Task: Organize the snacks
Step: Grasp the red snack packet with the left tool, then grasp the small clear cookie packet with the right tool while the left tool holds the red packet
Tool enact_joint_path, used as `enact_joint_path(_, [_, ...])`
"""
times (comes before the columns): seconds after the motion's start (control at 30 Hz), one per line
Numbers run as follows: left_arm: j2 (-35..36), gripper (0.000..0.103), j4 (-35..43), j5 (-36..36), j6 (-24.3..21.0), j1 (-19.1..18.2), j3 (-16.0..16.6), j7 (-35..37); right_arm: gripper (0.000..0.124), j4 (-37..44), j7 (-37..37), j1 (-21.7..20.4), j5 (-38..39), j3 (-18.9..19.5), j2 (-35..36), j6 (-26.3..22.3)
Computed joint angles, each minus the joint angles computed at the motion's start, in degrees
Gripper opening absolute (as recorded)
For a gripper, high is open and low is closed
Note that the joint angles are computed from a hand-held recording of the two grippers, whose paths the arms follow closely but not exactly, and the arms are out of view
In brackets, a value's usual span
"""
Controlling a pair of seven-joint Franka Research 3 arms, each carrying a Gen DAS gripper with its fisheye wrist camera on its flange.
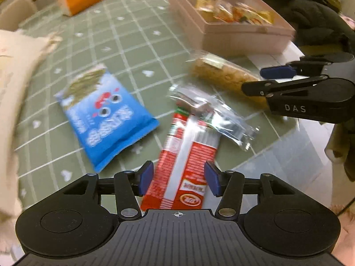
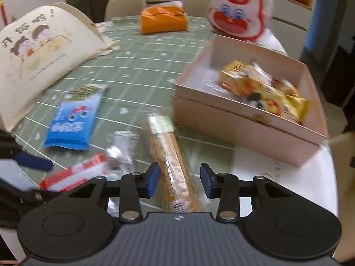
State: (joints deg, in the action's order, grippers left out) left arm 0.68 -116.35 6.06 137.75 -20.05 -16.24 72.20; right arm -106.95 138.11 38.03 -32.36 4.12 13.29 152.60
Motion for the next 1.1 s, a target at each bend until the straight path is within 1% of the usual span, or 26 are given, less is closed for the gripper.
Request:
enact_joint_path(0.03, [0.7, 0.057, 0.6, -1.1, -0.3, 0.1, 0.0, 1.6, 0.040, -0.4, 0.2, 0.2, -0.5, -0.1, -0.4, -0.8])
enact_joint_path(0.1, [1.5, 0.059, 1.3, -0.8, -0.6, 0.0, -0.1, 2.6, 0.042, -1.3, 0.7, 0.3, -1.2, 0.1, -1.5, -1.5])
enact_joint_path(0.17, [1.7, 0.062, 1.6, -0.2, -1.4, 0.0, -0.1, 2.6, 0.042, -2.3, 1.7, 0.2, -2.5, 0.4, -2.4, 0.2])
enact_joint_path(0.23, [1.6, 0.061, 1.6, -0.6, -1.6, 0.2, 0.1, 1.7, 0.042, -3.4, 1.4, -0.6, -1.2, 1.1, -3.0, 4.2])
enact_joint_path(0.3, [0.9, 0.060, 0.9, -0.1, -2.4, 0.4, 0.3, -0.7, 0.042, -3.4, -2.4, -2.0, 4.3, 2.6, -2.4, 7.8])
enact_joint_path(0.33, [0.1, 0.060, 0.2, 0.5, -2.9, 0.5, 0.4, -2.2, 0.042, -3.3, -5.5, -2.7, 8.5, 3.7, -2.0, 9.1])
enact_joint_path(0.4, [-1.7, 0.059, -1.5, -0.3, -3.5, 1.0, 0.9, -5.1, 0.042, -2.1, -12.0, -3.6, 16.0, 5.5, -0.6, 9.8])
enact_joint_path(0.43, [-2.0, 0.059, -2.0, -1.1, -3.4, 1.2, 1.0, -6.3, 0.042, -1.4, -14.4, -3.7, 18.6, 6.0, 0.2, 9.9])
enact_joint_path(0.47, [-2.6, 0.059, -2.7, -1.8, -3.0, 1.3, 1.0, -7.5, 0.042, -0.2, -15.9, -3.2, 19.9, 6.0, 1.4, 9.6])
enact_joint_path(0.5, [-2.7, 0.059, -2.9, -1.8, -2.8, 1.3, 1.0, -8.3, 0.042, 1.8, -16.0, -2.0, 19.6, 5.2, 3.0, 8.4])
enact_joint_path(0.6, [-2.3, 0.059, -2.4, 1.4, -3.6, 1.0, 0.4, -12.1, 0.055, 8.5, -14.6, 1.9, 18.4, 1.6, 7.8, 4.0])
enact_joint_path(0.63, [-1.7, 0.059, -1.7, 2.5, -4.1, 0.8, 0.3, -12.7, 0.056, 11.1, -13.7, 2.9, 18.1, 0.6, 9.7, 2.3])
enact_joint_path(0.67, [-1.7, 0.060, -1.8, 3.2, -4.1, 0.6, 0.1, -13.3, 0.056, 13.7, -13.3, 3.4, 18.5, 0.0, 11.5, 0.9])
enact_joint_path(0.7, [-1.3, 0.061, -1.5, 4.1, -4.4, 0.4, 0.0, -13.7, 0.059, 15.6, -13.3, 3.6, 19.3, -0.1, 12.7, -0.1])
enact_joint_path(0.73, [-1.0, 0.061, -1.2, 4.8, -4.6, 0.2, -0.1, -14.2, 0.066, 17.4, -13.0, 4.1, 19.6, -0.6, 13.9, -0.8])
enact_joint_path(0.77, [-1.1, 0.062, -1.3, 5.4, -4.6, 0.1, -0.2, -14.7, 0.067, 18.6, -12.5, 4.6, 19.4, -1.2, 14.9, -0.8])
enact_joint_path(0.8, [-1.2, 0.062, -1.4, 5.8, -4.6, 0.0, -0.2, -15.2, 0.067, 19.7, -12.9, 4.8, 19.5, -1.3, 15.7, -0.7])
enact_joint_path(0.87, [-1.7, 0.062, -2.2, 5.7, -4.2, -0.1, -0.1, -15.4, 0.060, 20.7, -14.0, 5.8, 18.4, -2.3, 16.5, -1.0])
enact_joint_path(0.9, [-1.7, 0.062, -2.3, 5.6, -4.0, -0.1, -0.1, -15.6, 0.050, 20.7, -14.2, 6.4, 17.5, -2.9, 16.4, -1.6])
enact_joint_path(0.93, [-1.6, 0.062, -2.3, 5.6, -3.9, -0.1, 0.0, -15.7, 0.046, 20.2, -14.9, 6.4, 17.3, -2.9, 15.9, -1.8])
enact_joint_path(1.0, [-1.6, 0.062, -2.3, 5.3, -3.8, -0.1, 0.0, -15.9, 0.040, 17.7, -16.4, 5.4, 18.4, -2.1, 14.2, -1.4])
enact_joint_path(1.03, [-1.7, 0.062, -2.4, 5.2, -3.7, -0.1, 0.0, -15.8, 0.040, 15.9, -17.5, 4.8, 19.0, -1.5, 13.0, -0.9])
enact_joint_path(1.07, [-1.6, 0.063, -2.4, 5.1, -3.6, -0.1, 0.1, -15.7, 0.039, 13.8, -18.5, 4.4, 19.2, -1.2, 11.7, -0.1])
enact_joint_path(1.1, [-1.6, 0.067, -2.4, 5.0, -3.5, -0.1, 0.0, -15.7, 0.039, 11.9, -18.9, 4.4, 18.8, -1.2, 10.5, 0.4])
